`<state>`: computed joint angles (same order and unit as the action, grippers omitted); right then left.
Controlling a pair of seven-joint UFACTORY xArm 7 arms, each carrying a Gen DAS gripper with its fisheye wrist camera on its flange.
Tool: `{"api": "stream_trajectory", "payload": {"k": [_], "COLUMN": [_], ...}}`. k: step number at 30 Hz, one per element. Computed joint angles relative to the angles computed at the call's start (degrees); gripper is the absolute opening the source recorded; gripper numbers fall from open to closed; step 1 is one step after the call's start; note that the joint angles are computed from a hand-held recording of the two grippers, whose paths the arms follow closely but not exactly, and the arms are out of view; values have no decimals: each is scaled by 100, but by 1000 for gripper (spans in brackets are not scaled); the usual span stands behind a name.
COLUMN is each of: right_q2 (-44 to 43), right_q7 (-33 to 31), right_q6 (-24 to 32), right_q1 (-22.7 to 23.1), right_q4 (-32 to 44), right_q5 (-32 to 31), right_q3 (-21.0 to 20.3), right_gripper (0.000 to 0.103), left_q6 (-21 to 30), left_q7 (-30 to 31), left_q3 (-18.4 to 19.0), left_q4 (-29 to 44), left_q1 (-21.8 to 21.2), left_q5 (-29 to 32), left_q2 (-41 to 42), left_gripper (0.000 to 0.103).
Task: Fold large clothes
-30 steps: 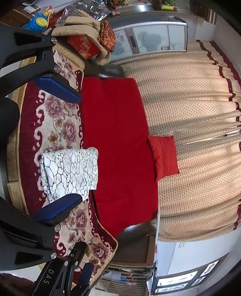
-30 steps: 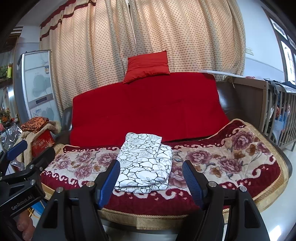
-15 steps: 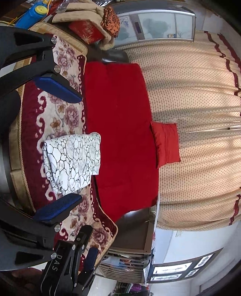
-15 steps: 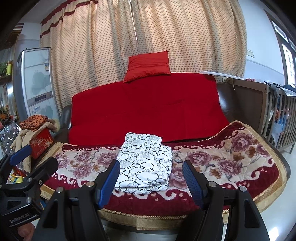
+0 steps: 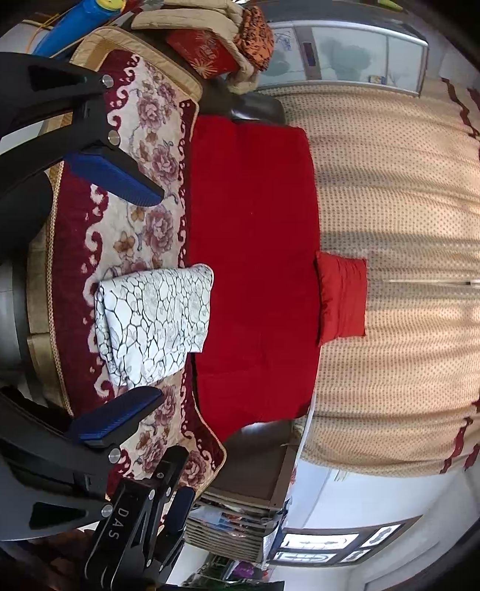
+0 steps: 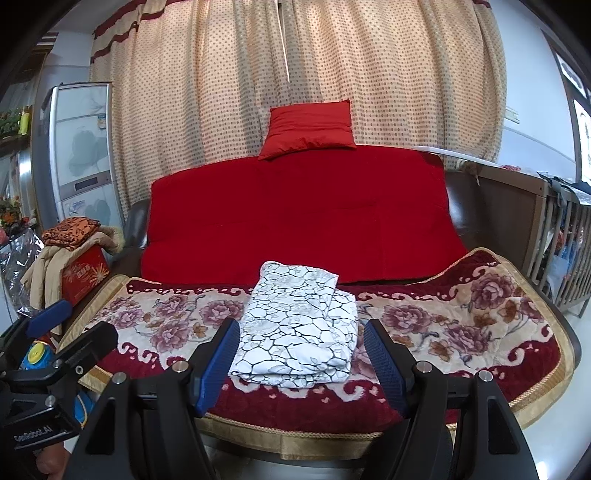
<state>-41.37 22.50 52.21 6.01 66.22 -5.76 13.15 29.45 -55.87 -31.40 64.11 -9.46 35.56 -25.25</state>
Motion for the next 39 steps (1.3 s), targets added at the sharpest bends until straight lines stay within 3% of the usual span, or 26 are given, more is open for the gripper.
{"api": "stream_trajectory", "payload": {"k": [10, 22, 34, 39], "right_q2": [290, 344, 280, 248], "right_q7": [132, 119, 77, 4], "right_q6": [31, 18, -30, -153], "right_q1": [114, 213, 140, 141], "right_q4": [215, 228, 125, -44], "right_q5": [-104, -181, -158, -16], "right_q3": [288, 230, 68, -119], "right_gripper": [73, 73, 73, 73], "left_q6": [-158, -266, 51, 354], "left_q7": [152, 210, -24, -173], "left_q3": [270, 101, -125, -137], "left_q4": [-416, -392, 90, 424], "left_q1": [60, 275, 348, 195], "left_q5": [-336, -468, -132, 176], "left_q2": [-358, -352, 86, 475], "left_gripper": [98, 98, 98, 98]}}
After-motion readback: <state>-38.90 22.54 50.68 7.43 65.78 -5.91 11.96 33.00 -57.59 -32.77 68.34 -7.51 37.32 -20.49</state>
